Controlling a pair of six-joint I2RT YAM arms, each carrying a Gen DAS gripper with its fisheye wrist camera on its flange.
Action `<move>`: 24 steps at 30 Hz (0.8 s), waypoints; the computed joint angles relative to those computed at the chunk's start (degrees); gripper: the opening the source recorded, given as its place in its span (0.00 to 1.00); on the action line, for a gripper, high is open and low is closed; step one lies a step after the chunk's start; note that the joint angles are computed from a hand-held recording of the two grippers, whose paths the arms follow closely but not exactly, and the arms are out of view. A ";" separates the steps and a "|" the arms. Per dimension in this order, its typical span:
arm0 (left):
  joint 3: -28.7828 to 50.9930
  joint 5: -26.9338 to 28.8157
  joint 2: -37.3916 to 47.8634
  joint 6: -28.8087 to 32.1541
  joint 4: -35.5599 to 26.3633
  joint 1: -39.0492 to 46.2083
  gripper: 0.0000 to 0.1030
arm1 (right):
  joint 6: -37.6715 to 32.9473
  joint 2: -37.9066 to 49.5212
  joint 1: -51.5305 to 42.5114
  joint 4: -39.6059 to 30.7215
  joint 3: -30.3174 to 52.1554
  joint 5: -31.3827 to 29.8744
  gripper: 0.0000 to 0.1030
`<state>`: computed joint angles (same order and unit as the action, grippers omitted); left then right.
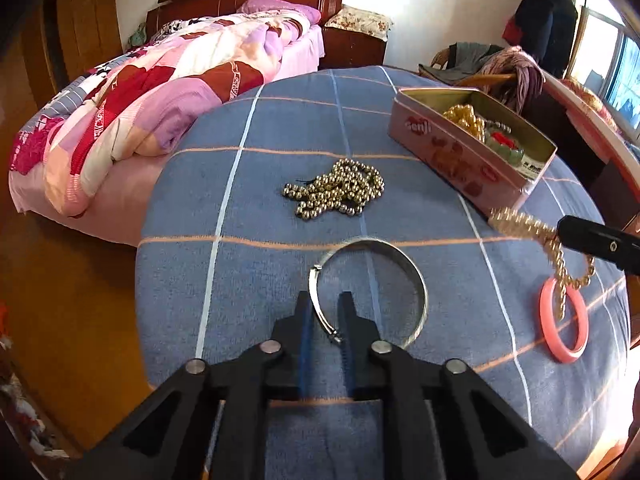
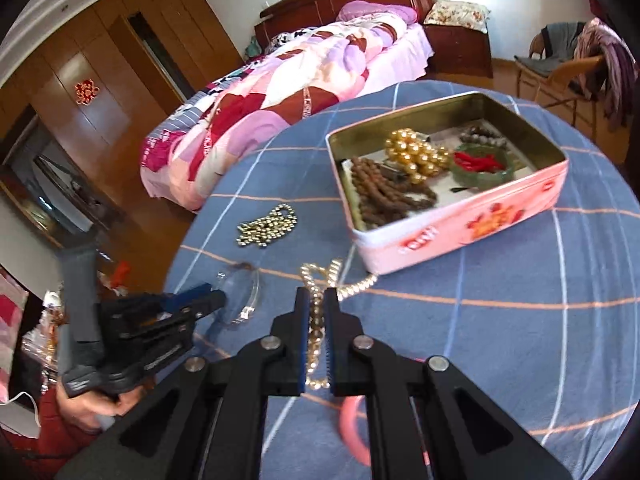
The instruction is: Organize jewelry
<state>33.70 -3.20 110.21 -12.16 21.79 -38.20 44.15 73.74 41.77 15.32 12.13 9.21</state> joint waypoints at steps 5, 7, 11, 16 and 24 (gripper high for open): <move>-0.42 0.43 0.29 0.20 1.45 -0.41 0.02 | 0.96 -0.60 -2.00 2.83 -0.49 -3.34 0.09; -0.68 2.07 -0.06 -0.46 1.86 -0.11 0.02 | 1.40 -2.88 -2.95 4.36 -1.76 -5.45 0.09; -2.25 2.74 -2.24 -0.64 4.14 -0.41 0.02 | 1.40 -7.48 -2.29 -0.86 -0.90 -2.29 0.09; -4.05 4.54 -6.22 -0.13 5.67 -0.20 0.02 | 2.40 -13.79 -4.60 -0.21 -3.09 -5.70 0.09; -5.06 6.16 -12.56 -0.36 5.24 -0.38 0.02 | -1.50 -22.98 -4.38 -11.32 1.68 -1.20 0.09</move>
<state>28.64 2.96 97.65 -12.52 27.03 -38.57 42.65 50.76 37.40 4.00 13.81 8.02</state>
